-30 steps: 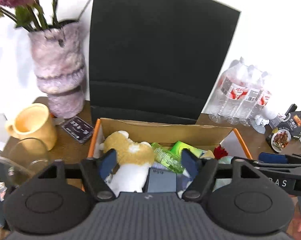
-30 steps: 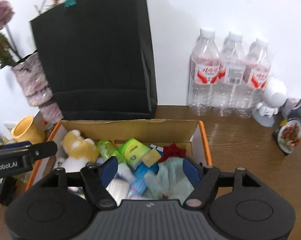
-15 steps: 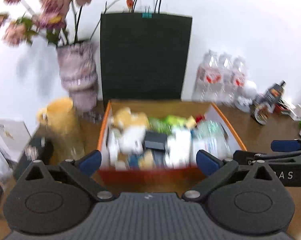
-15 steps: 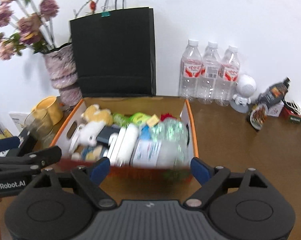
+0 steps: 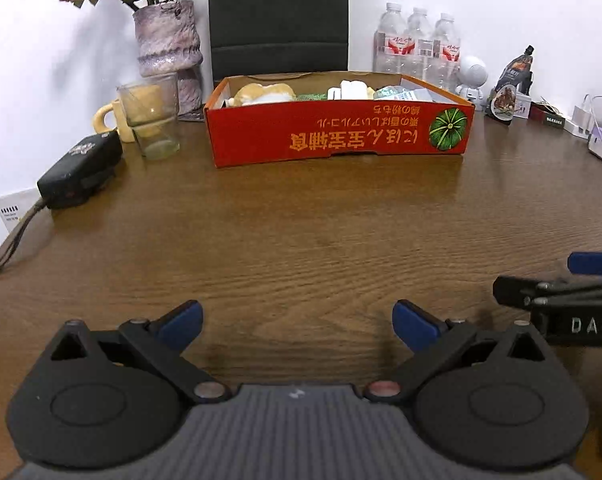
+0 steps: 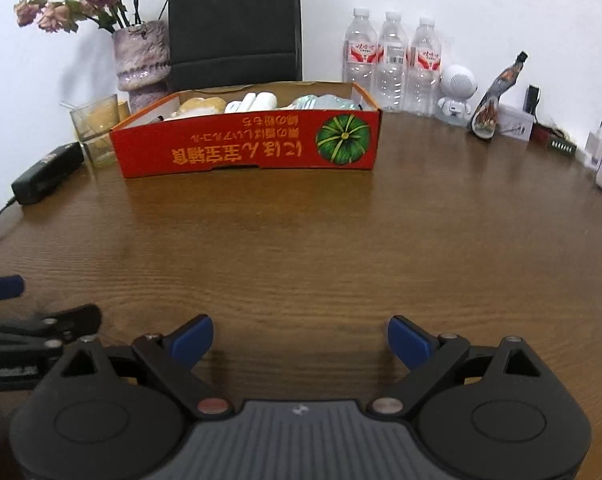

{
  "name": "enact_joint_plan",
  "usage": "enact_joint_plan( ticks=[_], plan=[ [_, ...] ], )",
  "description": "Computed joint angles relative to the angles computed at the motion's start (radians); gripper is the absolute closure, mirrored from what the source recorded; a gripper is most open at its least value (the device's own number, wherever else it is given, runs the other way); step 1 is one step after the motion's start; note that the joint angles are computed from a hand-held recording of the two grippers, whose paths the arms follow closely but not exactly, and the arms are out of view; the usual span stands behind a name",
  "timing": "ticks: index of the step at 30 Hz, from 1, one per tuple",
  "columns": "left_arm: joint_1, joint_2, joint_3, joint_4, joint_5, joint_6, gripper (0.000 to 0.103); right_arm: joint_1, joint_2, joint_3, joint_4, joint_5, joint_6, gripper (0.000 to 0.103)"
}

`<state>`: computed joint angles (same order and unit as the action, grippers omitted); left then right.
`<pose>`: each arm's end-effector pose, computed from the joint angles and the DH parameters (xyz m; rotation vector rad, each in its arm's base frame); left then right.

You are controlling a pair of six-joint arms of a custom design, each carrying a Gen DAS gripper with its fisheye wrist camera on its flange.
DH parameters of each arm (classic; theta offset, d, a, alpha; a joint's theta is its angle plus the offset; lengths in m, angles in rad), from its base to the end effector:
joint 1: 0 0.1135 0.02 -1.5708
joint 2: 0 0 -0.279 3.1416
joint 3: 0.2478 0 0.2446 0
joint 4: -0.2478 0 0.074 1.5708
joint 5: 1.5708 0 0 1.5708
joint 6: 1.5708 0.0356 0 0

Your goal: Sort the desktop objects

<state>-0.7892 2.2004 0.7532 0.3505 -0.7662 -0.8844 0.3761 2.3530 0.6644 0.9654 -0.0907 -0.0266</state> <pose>0.2419 -0.2087 0.0224 -0.3279 2.2512 0.2051 0.3061 0.1244 -0.0036 -0.5075 2.2504 0.2840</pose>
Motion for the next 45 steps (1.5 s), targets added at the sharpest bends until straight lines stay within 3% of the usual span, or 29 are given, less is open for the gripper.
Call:
enact_joint_plan(
  ticks=[7,10,27,32,45],
  plan=[
    [0.025,0.038,0.013,0.02,0.008,-0.033,0.0,0.028,0.046,-0.006,0.082,0.026,-0.008,0.007],
    [0.027,0.043,0.007,0.039,0.006,-0.029,0.0,0.029,0.052,0.003,0.075,0.028,0.007,0.0],
    [0.027,0.046,0.012,0.027,0.002,-0.04,0.0,0.034,0.054,0.011,0.065,0.04,0.006,0.0],
    [0.022,0.037,-0.025,0.082,0.016,-0.003,0.0,0.034,0.053,0.016,0.057,0.046,0.01,0.0],
    [0.01,0.038,-0.014,0.047,0.003,-0.038,0.0,0.029,0.049,0.001,0.069,0.031,-0.001,0.0]
  ],
)
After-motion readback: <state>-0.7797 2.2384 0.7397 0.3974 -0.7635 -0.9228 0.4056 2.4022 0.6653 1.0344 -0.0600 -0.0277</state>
